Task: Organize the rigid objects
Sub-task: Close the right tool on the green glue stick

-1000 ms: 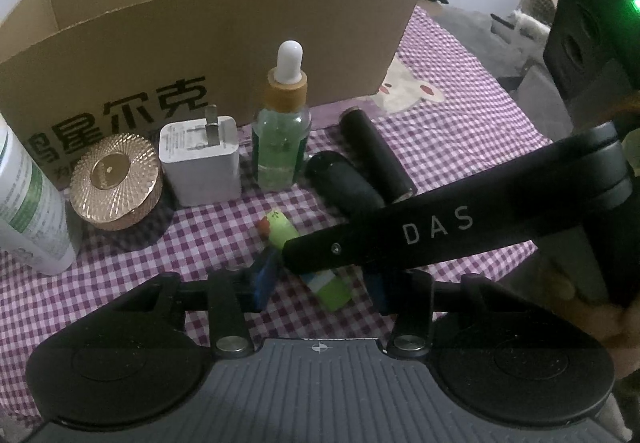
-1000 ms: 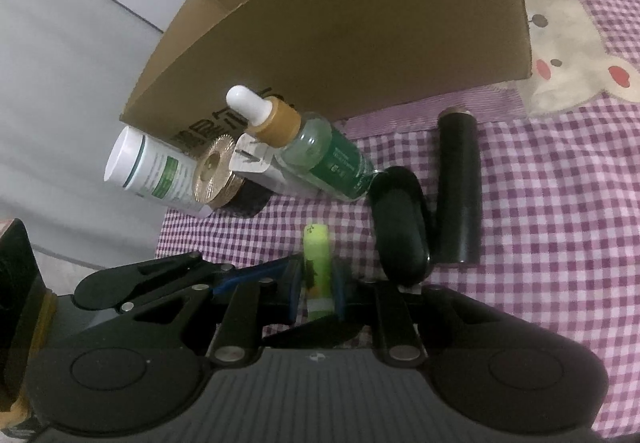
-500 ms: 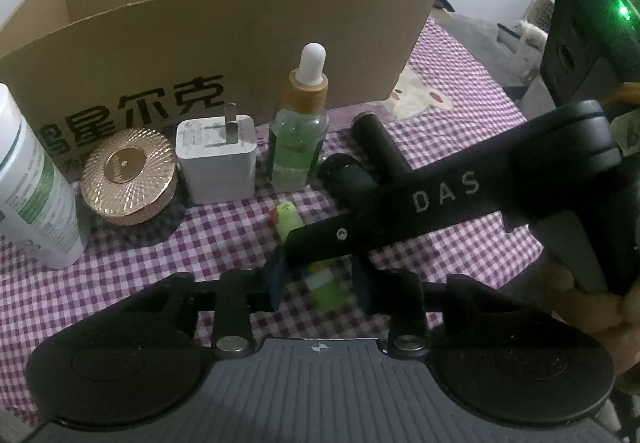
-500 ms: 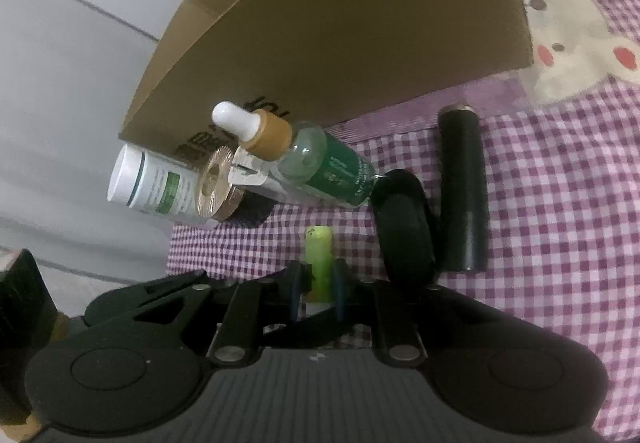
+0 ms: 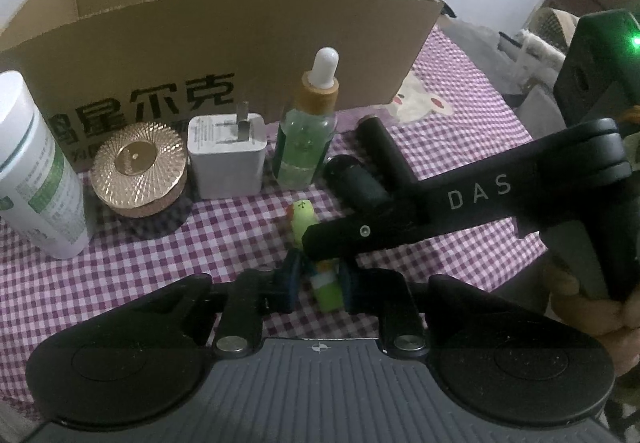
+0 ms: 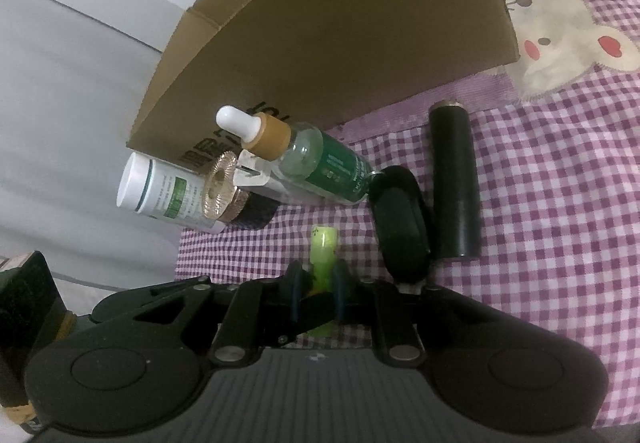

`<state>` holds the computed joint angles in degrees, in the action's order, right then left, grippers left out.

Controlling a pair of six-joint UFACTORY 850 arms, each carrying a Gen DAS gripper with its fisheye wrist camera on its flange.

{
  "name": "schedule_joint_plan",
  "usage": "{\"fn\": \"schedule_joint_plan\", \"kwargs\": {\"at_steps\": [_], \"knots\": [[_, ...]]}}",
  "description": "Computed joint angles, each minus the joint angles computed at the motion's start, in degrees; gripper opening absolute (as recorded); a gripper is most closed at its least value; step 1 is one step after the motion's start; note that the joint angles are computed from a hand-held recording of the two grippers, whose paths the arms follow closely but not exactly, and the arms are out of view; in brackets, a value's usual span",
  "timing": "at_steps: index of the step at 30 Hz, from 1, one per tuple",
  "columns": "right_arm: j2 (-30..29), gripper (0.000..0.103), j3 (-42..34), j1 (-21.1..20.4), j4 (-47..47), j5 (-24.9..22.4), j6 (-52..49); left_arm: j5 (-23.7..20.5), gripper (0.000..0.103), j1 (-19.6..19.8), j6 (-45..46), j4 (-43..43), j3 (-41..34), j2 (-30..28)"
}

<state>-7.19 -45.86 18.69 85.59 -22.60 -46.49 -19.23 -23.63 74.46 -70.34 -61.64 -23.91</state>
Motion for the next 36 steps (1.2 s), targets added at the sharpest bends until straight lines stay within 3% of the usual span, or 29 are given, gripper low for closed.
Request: {"fn": "schedule_joint_plan", "kwargs": {"at_steps": [12,20,26,36], "knots": [[0.61,0.018,0.08,-1.4,-4.32,-0.44,6.52,-1.35,0.021,-0.5,-7.44,7.09,-1.76,-1.27],[-0.28,0.019,-1.4,-0.79,-7.93,0.28,10.44,-3.09,0.032,-0.29,-9.02,8.42,-3.17,-2.15],[-1.26,0.019,-2.66,-0.17,-9.37,0.77,12.12,-2.76,0.033,-0.65,-9.16,7.9,-4.16,-3.08],[-0.11,0.018,0.33,-0.48,3.64,0.94,0.25,-2.11,0.033,-0.49,-4.43,2.5,-3.46,-3.01]]}}
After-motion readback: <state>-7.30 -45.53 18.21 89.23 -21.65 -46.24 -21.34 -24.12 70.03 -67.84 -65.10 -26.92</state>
